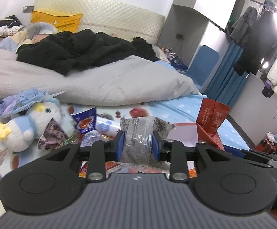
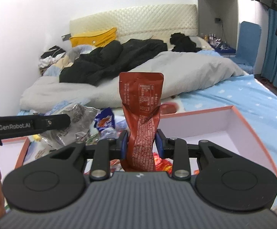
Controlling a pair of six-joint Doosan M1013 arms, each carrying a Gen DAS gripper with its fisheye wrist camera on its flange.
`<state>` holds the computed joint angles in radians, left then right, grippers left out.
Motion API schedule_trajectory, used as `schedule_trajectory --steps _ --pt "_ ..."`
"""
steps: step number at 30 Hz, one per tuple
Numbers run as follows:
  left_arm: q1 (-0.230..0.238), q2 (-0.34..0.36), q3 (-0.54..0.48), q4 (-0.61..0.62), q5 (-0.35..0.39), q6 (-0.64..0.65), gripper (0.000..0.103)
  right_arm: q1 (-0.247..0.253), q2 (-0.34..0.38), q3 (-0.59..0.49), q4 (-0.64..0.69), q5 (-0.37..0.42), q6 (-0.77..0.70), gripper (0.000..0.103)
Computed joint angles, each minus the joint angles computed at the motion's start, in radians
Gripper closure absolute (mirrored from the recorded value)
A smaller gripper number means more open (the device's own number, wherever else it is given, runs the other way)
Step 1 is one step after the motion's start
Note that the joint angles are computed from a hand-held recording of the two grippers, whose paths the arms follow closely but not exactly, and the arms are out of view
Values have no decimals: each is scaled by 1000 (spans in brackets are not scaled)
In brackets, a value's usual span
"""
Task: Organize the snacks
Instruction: 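Lift and carry both held packets over the deep pink box with both tools, then open both tools to drop the packets into the deep pink box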
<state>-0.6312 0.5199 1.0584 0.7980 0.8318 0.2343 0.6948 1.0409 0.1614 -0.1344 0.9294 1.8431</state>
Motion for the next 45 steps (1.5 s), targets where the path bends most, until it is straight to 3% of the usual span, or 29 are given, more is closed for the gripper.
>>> schedule_trajectory --steps 5,14,29,38,42,45 --pt "2 34 -58 -39 -6 52 68 -13 -33 70 -37 -33 40 69" --pt "12 117 -173 -168 8 175 68 -37 -46 120 -61 -5 74 69" --pt "28 258 -344 -430 114 412 68 -66 -49 204 -40 57 138 69" --pt "31 293 -393 -489 173 484 67 -77 -53 241 -15 66 132 67" --pt "33 283 -374 -493 157 481 60 -80 -49 237 -21 74 149 67" --pt "32 274 -364 -479 145 473 57 -79 -52 243 -32 66 171 52"
